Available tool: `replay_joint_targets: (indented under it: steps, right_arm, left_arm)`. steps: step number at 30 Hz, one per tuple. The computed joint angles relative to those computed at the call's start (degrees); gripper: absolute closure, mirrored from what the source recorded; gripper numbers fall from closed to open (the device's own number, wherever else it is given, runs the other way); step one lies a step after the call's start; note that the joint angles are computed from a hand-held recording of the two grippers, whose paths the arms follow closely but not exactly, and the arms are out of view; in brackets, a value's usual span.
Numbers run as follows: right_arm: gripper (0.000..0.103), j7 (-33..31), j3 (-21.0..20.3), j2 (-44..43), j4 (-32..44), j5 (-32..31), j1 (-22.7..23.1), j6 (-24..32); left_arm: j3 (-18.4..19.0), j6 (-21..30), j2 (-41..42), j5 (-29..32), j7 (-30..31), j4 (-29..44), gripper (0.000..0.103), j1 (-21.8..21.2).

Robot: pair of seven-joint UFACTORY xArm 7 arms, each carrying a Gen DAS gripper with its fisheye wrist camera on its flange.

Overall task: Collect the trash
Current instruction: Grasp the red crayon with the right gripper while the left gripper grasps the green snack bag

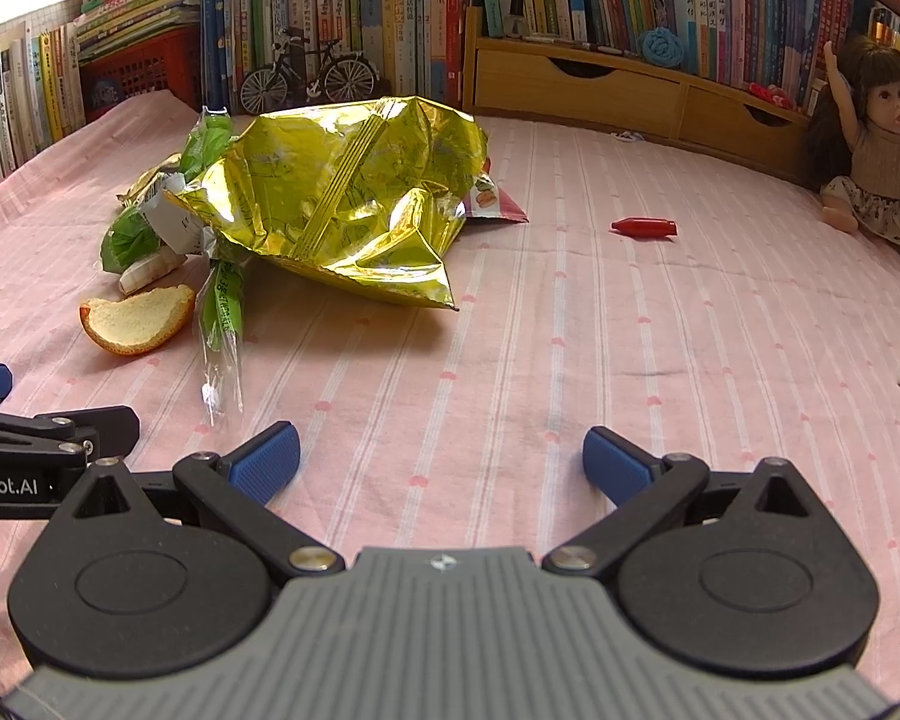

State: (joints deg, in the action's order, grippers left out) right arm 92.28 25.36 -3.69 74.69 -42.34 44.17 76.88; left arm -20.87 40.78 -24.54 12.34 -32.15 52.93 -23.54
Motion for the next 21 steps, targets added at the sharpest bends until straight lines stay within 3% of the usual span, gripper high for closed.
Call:
replay_joint_targets:
  steps: [5, 12, 16, 19, 21]
  right_arm:
    - [0.0, -2.29, -0.98, -8.25, -4.83, 2.13, -3.12, -4.85]
    - [0.006, -16.84, -6.46, -16.97, -9.78, 6.44, -10.12, -8.37]
    - [0.016, -23.79, -9.7, -17.26, -10.85, 9.7, -14.1, -10.79]
    - [0.016, -26.24, -10.24, -16.0, -11.11, 10.89, -16.96, -13.17]
    - [0.017, -27.59, -10.17, -14.75, -11.18, 12.24, -18.55, -14.47]
  left_arm:
    - [0.03, 1.86, 1.19, 0.5, 0.18, 5.52, 0.007, 0.6]
    - [-2.12, 3.6, 11.16, 5.86, -4.91, 20.9, 0.008, 2.25]
    - [-2.23, 7.86, 19.76, 11.65, -12.3, 31.26, 0.024, 1.04]
    - [-1.06, 12.19, 25.23, 15.02, -17.47, 37.61, 0.034, -1.07]
    - [0.08, 14.54, 28.04, 15.56, -17.75, 40.79, 0.036, -2.76]
